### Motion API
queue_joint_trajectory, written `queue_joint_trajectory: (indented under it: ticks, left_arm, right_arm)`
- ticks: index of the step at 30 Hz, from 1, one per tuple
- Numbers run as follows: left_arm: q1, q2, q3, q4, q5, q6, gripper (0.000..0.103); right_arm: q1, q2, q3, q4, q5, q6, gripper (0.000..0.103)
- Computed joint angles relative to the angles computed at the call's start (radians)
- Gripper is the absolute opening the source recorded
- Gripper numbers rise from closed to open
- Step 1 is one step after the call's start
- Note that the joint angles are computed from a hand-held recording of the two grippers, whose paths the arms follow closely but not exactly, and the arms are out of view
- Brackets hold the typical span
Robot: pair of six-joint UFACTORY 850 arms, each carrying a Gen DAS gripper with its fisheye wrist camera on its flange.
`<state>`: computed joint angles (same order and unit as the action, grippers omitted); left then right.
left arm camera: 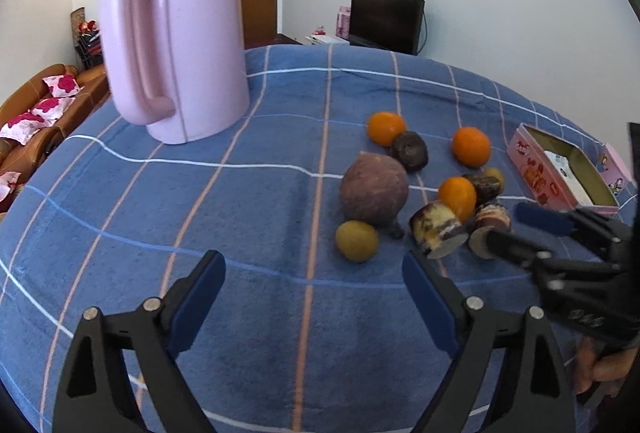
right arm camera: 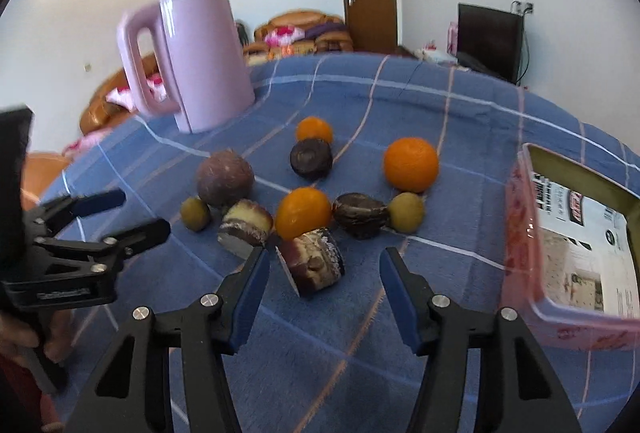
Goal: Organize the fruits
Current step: 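Grasp the small yellow fruit with the left tool while the right tool grasps a purple-white cylinder piece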
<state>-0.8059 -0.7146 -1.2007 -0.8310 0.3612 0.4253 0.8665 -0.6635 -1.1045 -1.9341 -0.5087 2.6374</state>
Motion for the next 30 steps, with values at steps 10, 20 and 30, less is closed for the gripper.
queue_joint_trajectory:
  ticks: [10,20,30]
  left_arm:
    - [0.007,-0.077,-0.129,-0.267,-0.098,0.280,0.063]
    - [-0.010,-0.124,-0.203,-0.510,-0.090,0.556,0.043]
    - [-0.057,-0.072,-0.121,-0.384,0.075,0.367,0.028]
  right_arm:
    - [-0.010,-0.015,-0.026,0.047,0.051,-0.061,0.042]
    - [-0.013,0.041,0.061,-0.029,-0.026,0.093,0.042]
    - [0.018,0.091,0.118,-0.085,-0.188,0.187,0.042]
